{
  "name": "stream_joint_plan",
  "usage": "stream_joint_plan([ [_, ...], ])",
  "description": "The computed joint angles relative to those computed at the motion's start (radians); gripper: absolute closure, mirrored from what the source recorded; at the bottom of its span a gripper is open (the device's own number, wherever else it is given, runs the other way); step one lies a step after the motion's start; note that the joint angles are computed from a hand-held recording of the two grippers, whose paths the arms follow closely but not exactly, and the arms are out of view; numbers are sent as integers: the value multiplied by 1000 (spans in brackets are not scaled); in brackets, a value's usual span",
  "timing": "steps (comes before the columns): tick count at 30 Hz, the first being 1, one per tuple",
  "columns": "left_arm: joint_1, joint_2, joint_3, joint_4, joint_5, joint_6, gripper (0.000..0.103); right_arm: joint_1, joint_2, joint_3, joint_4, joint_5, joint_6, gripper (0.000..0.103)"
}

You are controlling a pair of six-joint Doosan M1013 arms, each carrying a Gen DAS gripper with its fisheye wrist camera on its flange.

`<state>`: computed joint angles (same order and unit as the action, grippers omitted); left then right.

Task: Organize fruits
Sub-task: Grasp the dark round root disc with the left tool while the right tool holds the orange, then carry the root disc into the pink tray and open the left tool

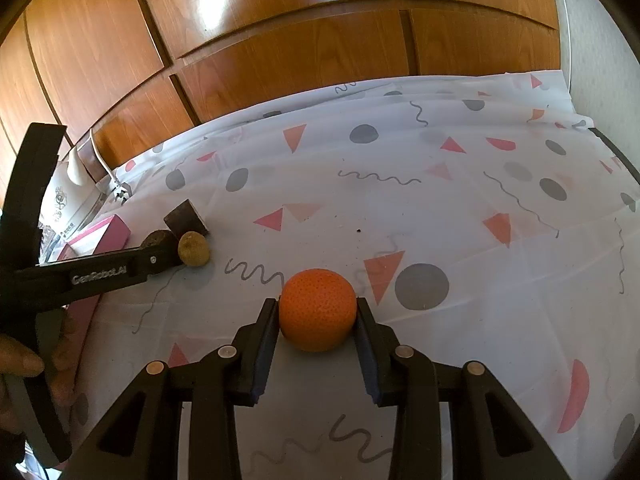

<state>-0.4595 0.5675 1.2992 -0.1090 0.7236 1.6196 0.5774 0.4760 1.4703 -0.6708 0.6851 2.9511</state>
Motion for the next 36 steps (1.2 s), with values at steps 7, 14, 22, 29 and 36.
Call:
stream_joint_plan([
  [7, -2, -72, 104, -42, -34, 12, 57, -1, 1, -2, 9, 4, -10, 65],
  [14, -17, -164, 252, -90, -137, 59, 57, 2, 9, -17, 16, 30, -30, 66],
  [22, -39, -191, 351, -42, -323, 106, 57, 4, 12, -24, 15, 47, -38, 68],
  [29, -33, -184, 343, -72, -321, 136, 57, 12, -7, -9, 28, 61, -51, 68],
  [36, -35, -189, 356, -70, -344, 147, 57, 21, -5, 2, -21, 79, -9, 68],
])
